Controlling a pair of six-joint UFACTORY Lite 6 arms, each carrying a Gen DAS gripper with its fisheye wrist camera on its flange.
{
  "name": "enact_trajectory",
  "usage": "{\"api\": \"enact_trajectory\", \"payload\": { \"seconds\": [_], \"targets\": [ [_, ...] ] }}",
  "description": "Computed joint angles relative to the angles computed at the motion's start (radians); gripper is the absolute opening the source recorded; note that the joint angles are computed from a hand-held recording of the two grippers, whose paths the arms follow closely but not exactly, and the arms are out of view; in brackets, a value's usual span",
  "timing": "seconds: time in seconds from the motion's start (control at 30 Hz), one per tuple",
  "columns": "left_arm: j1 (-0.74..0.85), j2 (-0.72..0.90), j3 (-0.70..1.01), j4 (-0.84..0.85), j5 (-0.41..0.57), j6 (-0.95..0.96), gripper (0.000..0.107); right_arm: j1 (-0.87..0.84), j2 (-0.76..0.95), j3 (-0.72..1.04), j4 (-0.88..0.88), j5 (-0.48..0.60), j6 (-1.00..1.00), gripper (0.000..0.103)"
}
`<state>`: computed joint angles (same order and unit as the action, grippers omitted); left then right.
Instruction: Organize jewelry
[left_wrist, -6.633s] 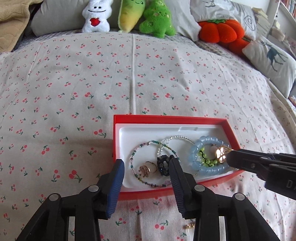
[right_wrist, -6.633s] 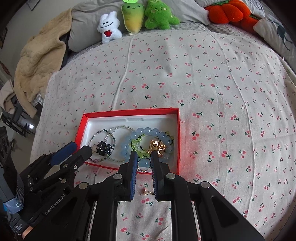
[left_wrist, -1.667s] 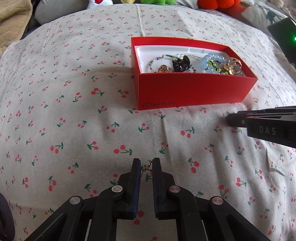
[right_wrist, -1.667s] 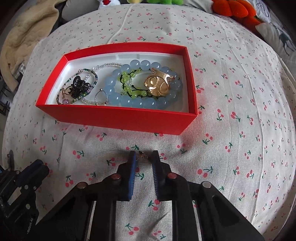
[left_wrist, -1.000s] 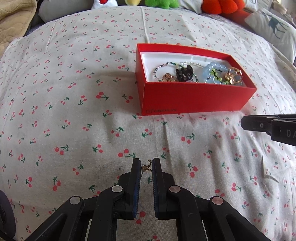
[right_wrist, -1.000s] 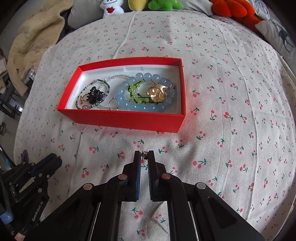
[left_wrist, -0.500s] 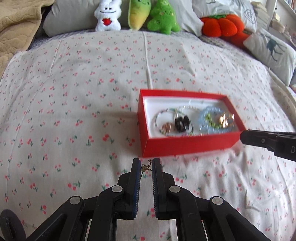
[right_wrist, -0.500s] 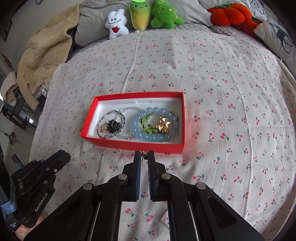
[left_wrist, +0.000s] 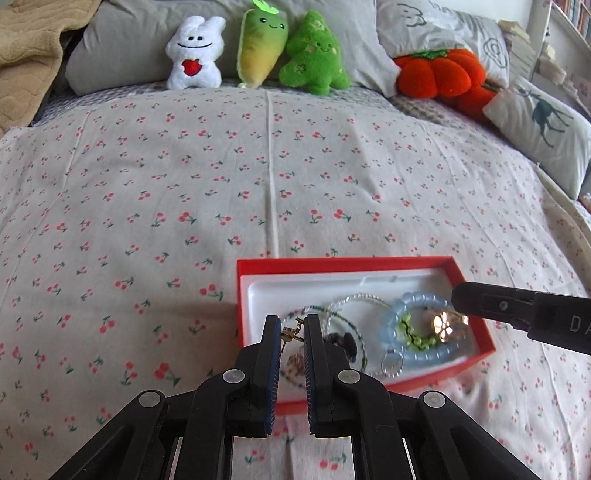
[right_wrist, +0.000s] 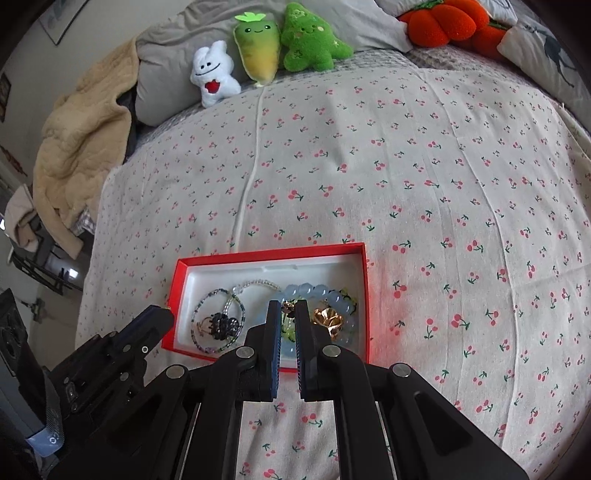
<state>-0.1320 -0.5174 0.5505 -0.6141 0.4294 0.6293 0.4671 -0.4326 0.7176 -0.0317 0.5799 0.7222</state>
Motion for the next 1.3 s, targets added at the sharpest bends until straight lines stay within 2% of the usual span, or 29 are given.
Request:
{"api": "enact_trajectory", "payload": {
  "seconds": [0.17, 0.47, 0.7, 0.83, 1.03, 1.07, 1.2, 1.3],
  "targets": [
    [-0.057, 0.104, 0.027, -0.040, -0.091, 0.015, 0.007, -0.074, 0.023, -0.011, 0.050, -0.035, -0.091, 0.007],
    [-0.107, 0.185, 0.044, -0.104, -0.169, 0.062, 0.009, -0.126, 0.062, -0.032, 0.104, -0.067, -0.183, 0.007],
    [-0.135, 0.161, 0.036, 0.001, -0.179, -0.047, 0.028, -0.126, 0.074, -0.030, 0.101, -0.072, -0.187, 0.008],
    [-0.131, 0.118, 0.021, 0.049, -0.160, -0.091, 0.032, -0.123, 0.078, -0.030, 0.088, -0.076, -0.174, 0.008],
    [-0.117, 0.028, -0.011, 0.145, -0.128, -0.173, 0.047, -0.137, 0.081, -0.030, 0.118, -0.082, -0.211, 0.009],
    [-0.110, 0.014, -0.015, 0.149, -0.118, -0.174, 0.049, -0.142, 0.077, -0.029, 0.136, -0.075, -0.230, 0.012],
    [-0.090, -0.049, -0.031, 0.207, -0.069, -0.222, 0.059, -0.128, 0.030, -0.029, 0.117, -0.040, -0.216, 0.035],
    [-0.068, -0.110, -0.047, 0.233, -0.026, -0.235, 0.069, -0.118, -0.023, -0.035, 0.098, -0.006, -0.194, 0.043]
  ]
}}
